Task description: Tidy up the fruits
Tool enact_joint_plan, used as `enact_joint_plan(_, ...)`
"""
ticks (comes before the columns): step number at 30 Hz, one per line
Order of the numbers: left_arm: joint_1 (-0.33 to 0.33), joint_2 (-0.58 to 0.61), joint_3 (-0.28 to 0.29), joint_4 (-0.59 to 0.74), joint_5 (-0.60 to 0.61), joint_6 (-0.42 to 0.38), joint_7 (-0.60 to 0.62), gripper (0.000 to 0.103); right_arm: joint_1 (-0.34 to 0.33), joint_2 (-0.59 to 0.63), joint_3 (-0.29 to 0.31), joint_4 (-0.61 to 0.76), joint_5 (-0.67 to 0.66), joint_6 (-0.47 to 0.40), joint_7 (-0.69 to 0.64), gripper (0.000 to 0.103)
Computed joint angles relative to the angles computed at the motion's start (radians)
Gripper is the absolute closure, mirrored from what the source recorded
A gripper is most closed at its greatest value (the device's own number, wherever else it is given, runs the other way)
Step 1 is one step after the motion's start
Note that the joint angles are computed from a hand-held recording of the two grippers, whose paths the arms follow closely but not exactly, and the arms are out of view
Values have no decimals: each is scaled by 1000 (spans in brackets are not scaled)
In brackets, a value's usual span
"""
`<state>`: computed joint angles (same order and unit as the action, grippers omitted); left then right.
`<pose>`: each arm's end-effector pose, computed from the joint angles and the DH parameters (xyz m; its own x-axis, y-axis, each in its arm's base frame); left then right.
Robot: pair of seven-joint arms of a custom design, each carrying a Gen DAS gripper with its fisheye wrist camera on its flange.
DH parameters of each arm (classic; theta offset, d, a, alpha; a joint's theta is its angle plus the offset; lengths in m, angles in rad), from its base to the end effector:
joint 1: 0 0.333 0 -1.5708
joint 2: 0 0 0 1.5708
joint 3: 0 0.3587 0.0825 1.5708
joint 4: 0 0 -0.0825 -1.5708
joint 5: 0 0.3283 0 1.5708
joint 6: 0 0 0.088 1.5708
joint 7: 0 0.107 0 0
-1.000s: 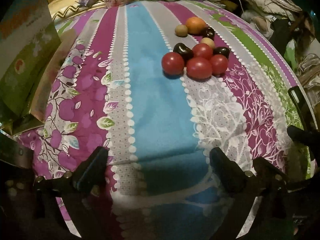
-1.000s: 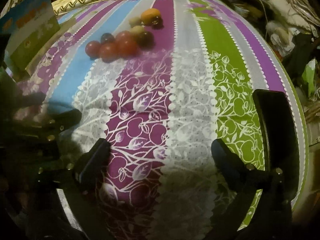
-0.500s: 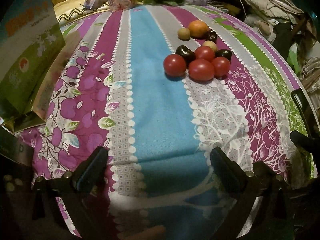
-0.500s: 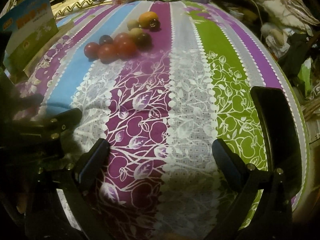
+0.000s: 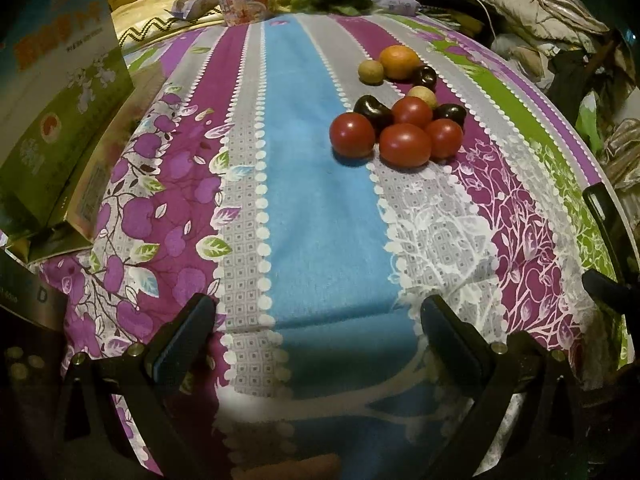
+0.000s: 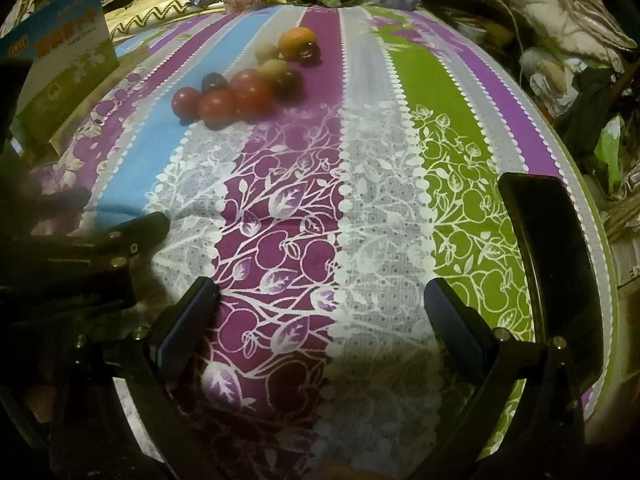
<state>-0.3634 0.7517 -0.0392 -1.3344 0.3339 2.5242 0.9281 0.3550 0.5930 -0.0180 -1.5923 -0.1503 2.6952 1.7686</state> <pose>0.6983 -0.2906 0.3890 0.0198 -0.9994 0.0272 -0.8822 -0.0303 -0.4698 0.6707 0.2434 0.4117 0.2513 -0.9673 0.0357 -0.8363 -0.2355 -0.4951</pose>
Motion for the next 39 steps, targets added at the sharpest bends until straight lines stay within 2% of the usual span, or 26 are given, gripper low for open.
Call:
enact_joint_plan(4, 9, -10, -8, -6, -14, -7, 4, 0, -21, -20, 24, -23, 31, 17, -17, 0)
enact_joint_plan(8, 1, -41, 9, -23, 0, -19, -22, 0, -21, -45, 26, -35, 41, 23, -27, 0)
enact_joint_plan(15, 1, -185, 29, -160, 68, 57, -108, 0, 4, -119, 10, -70, 19, 59, -7, 0)
enact_joint_plan(22, 8, -357, 36, -311, 174, 118, -225, 0, 50, -205, -16, -118, -67, 54, 61, 0)
enact_joint_plan(31, 63, -509, -10, -444, 270, 144, -344, 0, 73, -284, -14, -164, -178, 69, 154, 0)
enact_joint_plan(39, 104, -578, -51, -498, 330, 163, -407, 0, 77, -332, 2, -201, -247, 94, 194, 0)
